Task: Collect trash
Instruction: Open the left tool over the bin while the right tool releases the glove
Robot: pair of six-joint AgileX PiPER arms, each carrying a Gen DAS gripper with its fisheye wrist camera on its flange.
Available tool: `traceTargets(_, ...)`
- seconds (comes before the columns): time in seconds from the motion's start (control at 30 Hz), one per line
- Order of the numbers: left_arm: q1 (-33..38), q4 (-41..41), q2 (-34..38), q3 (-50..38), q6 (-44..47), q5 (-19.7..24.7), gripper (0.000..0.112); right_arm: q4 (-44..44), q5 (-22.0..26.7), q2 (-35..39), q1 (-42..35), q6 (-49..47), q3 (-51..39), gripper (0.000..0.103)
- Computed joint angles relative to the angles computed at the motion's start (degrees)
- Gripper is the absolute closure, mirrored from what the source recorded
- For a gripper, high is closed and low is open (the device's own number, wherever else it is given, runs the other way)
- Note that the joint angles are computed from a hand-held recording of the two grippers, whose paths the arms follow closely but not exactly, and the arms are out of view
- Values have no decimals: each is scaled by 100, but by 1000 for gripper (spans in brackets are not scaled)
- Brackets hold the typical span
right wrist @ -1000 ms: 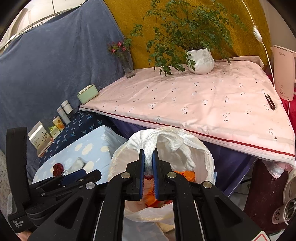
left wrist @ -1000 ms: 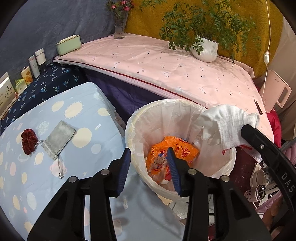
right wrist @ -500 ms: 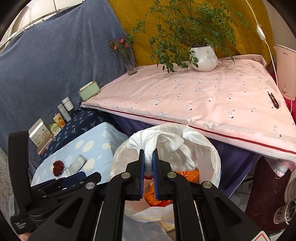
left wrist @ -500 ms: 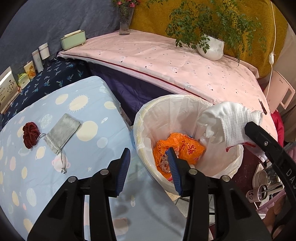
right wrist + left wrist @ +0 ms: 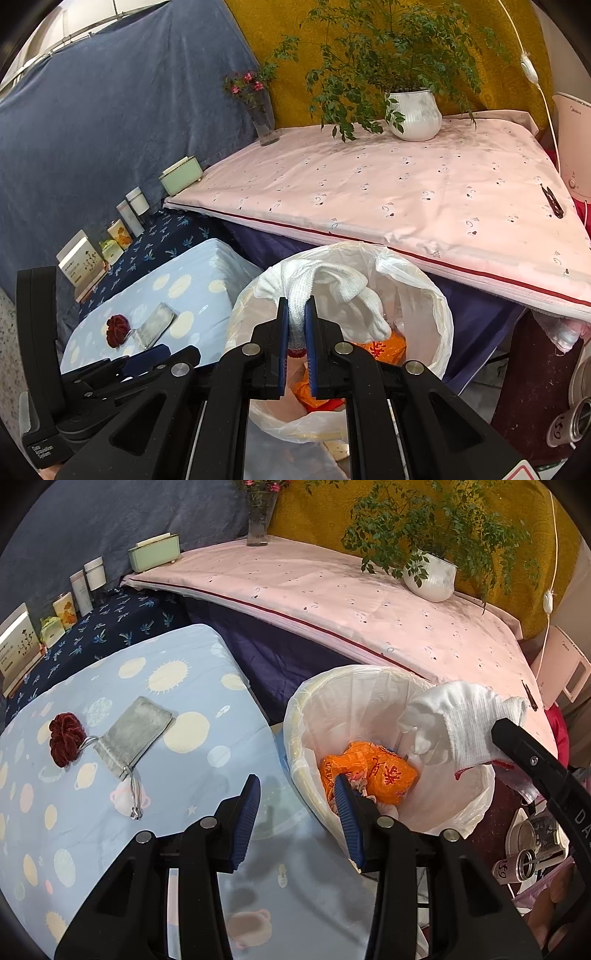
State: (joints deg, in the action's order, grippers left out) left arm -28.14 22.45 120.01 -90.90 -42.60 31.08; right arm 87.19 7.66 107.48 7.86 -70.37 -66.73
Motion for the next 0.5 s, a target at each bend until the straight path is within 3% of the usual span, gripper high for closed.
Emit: traceTargets(0.5, 238, -110, -110, 318, 47, -184, 70, -471, -280, 133, 246, 524, -152, 89)
